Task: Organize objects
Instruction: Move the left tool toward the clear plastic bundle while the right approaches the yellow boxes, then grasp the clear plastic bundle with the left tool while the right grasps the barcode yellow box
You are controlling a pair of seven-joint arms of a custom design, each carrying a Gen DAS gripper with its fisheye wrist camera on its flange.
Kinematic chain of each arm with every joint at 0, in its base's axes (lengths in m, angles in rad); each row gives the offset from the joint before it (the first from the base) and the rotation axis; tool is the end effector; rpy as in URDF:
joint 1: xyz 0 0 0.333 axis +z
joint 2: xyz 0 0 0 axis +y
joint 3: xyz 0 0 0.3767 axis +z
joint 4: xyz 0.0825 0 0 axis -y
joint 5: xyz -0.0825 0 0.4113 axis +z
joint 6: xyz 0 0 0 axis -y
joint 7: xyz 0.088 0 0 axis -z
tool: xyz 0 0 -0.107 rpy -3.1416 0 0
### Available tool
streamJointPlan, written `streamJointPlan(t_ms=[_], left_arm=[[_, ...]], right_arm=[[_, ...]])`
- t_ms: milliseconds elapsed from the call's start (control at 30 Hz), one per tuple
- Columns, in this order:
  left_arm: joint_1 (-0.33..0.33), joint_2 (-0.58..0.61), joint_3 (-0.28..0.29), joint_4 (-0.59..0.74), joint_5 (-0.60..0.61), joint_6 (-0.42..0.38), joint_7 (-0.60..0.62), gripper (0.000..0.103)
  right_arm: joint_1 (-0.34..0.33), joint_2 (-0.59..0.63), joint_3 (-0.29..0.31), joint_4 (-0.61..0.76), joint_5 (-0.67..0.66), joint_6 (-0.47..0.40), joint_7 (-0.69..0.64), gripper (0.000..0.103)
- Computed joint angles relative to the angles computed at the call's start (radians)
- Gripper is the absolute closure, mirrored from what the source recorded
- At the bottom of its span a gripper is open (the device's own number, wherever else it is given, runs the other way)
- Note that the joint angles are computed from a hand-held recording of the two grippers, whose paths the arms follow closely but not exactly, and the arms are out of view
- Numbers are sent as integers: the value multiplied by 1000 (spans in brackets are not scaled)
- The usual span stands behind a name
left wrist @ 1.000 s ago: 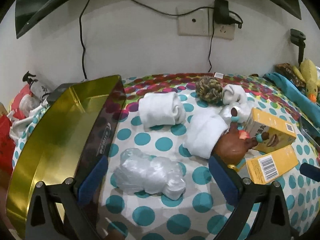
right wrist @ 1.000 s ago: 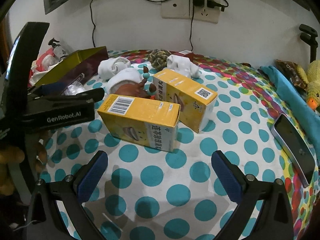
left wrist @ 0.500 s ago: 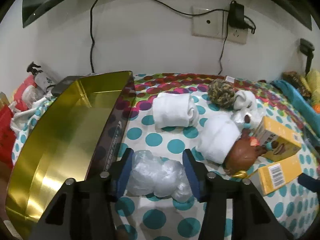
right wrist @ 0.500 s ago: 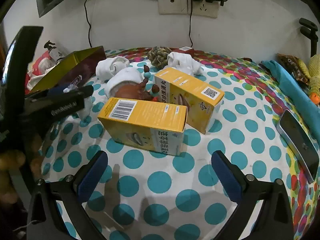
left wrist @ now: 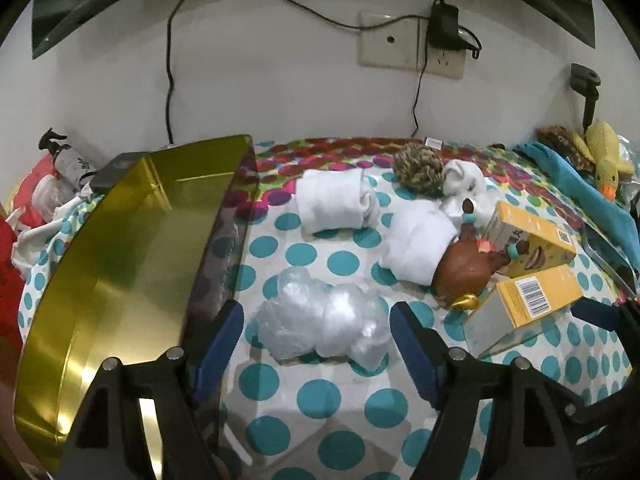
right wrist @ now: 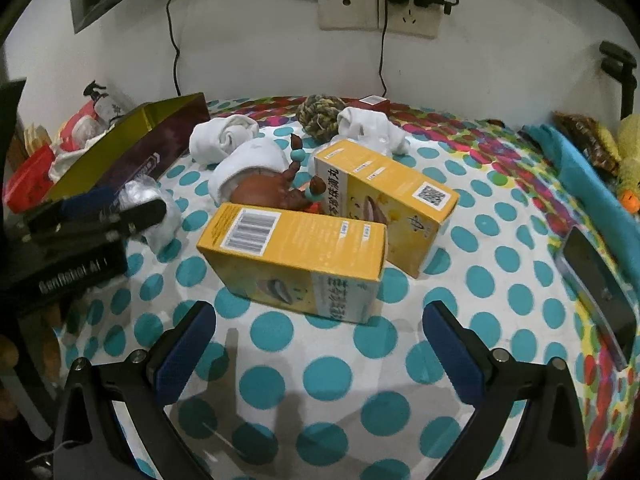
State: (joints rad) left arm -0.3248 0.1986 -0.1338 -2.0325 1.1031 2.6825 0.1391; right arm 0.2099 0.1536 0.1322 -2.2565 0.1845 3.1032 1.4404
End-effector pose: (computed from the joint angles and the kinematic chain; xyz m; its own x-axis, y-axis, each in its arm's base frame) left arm 0.5685 -0.3073 0.4292 0.0866 -0.9959 -0.0274 -0.7160 -0.0431 -0.6968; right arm 0.5808 0.1878 0.4151 0.2984 -0.9526 -0.0601 -0.7454 -0.1933 -0.6380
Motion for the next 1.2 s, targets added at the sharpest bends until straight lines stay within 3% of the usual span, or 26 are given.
streamJointPlan(t_ms=[200,300,333,367,400,433,500,567,633,667,700,800,833,967,1100,1167,1200], left_arm=[[-7,31,4,38,18,-31,16,25],[0,13,7,13,0,22,2,25],[15,-13,8,-22,53,89,-78,25],[-2,-43,44,-54,166,152,-217,25],[3,-54,45,-68,220,164,-287,24],[27,-54,23,-74,224,172,-286,23],[34,-56,12,-74,234,168,-261,23],[51,-58,-19,-77,179,143,-197,24],[59,-78,-20,-86,282,208,-296,23],[38,-84,-14,-84,285,169,-283,23],[35,-79,-30,-80,226,113,-213,23],[47,-57,-35,-76,133,133,-162,23],[38,-50,-36,-69,118,99,-144,23],[14,-11,-26,-25,113,7,-109,23],[10,36,-16,30,38,9,-24,20],[13,22,4,10,74,116,-64,20],[12,19,6,4,68,128,-51,20]], right_arm=[[30,27,-35,34,-49,-25,58,0],[12,34,-15,47,-32,-49,45,0],[10,28,-13,42,-31,-51,40,0],[9,17,-14,29,-31,-42,34,0],[12,9,-20,18,-33,-27,39,0],[-8,4,0,8,-12,-12,32,0],[-91,6,102,11,152,-17,-98,0],[-78,6,93,8,162,-15,-109,0],[-71,5,90,2,176,-13,-129,0],[-83,4,107,1,207,-13,-158,0],[-97,2,125,0,243,-10,-192,0],[-127,0,165,7,355,-14,-281,0],[-137,0,180,11,402,-19,-322,0],[-123,2,173,21,497,-34,-407,0],[-91,4,140,32,551,-48,-452,0],[-75,2,121,33,560,-55,-460,0],[-67,1,112,32,562,-53,-461,0]])
